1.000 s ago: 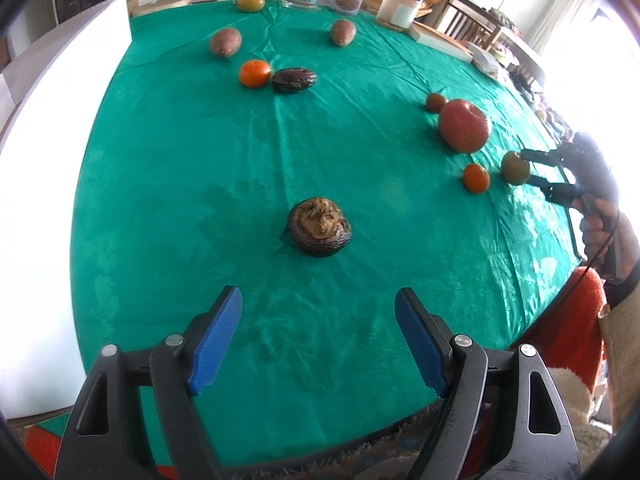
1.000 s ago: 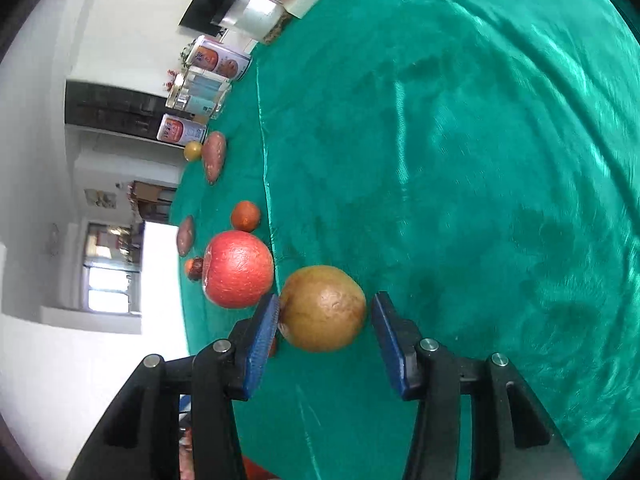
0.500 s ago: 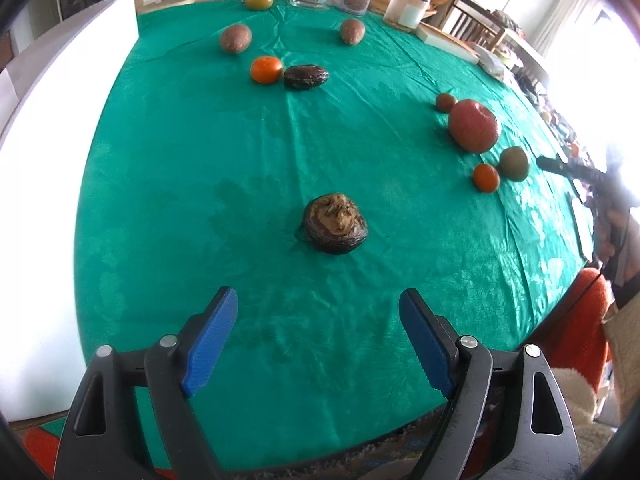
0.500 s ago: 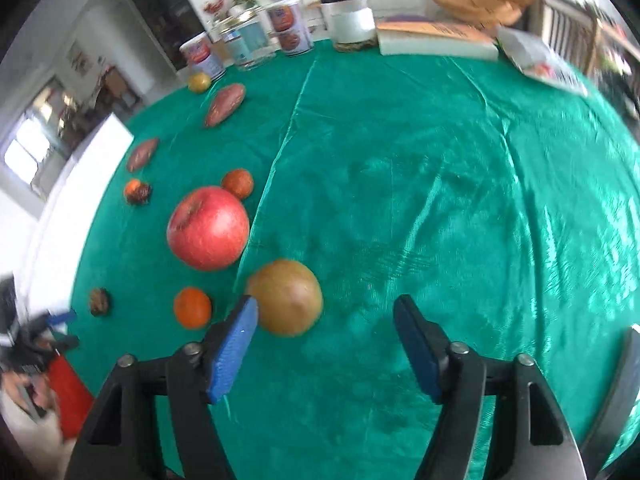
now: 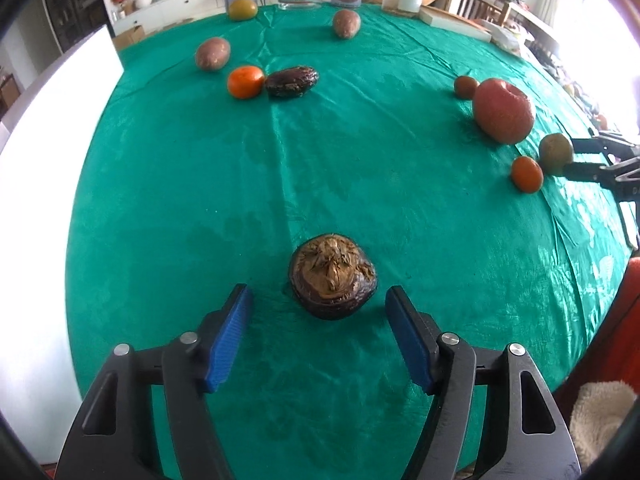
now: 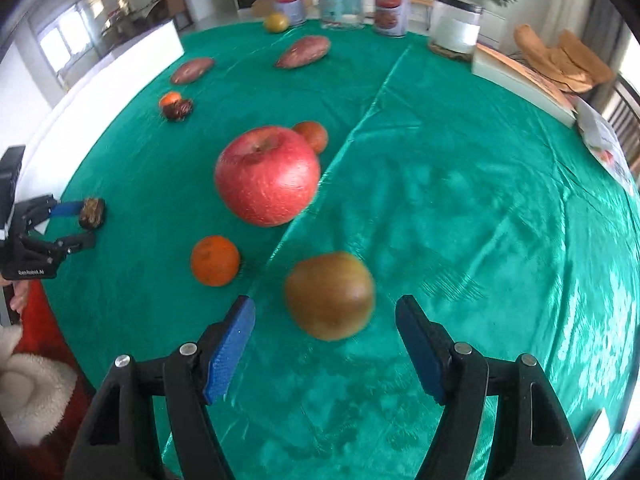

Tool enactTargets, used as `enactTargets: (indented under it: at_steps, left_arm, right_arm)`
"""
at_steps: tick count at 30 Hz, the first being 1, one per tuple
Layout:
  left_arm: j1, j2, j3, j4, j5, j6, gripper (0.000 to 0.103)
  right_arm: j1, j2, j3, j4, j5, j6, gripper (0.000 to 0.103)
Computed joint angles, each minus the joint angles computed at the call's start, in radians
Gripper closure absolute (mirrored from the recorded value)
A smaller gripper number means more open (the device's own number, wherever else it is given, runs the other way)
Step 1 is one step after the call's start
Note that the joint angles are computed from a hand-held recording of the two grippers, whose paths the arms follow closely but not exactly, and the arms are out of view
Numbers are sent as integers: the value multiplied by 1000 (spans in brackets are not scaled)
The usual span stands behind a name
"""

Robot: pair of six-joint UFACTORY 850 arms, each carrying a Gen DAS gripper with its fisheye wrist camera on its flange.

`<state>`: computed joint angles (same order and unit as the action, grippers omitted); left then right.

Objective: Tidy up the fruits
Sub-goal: 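Carry both fruits into the white box and open both grippers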

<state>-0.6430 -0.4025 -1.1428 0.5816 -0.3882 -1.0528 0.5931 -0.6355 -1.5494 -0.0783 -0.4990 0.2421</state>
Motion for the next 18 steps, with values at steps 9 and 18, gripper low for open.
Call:
enactTargets:
  at_steps: [9, 18]
  left_arm:
    - [16, 44, 47, -8, 71, -43, 58]
    - [76, 349, 189, 49, 119, -155, 58]
  right_arm:
    - [6, -44, -56, -87, -55, 152, 54]
    - [78, 15, -122, 318, 27, -184, 54]
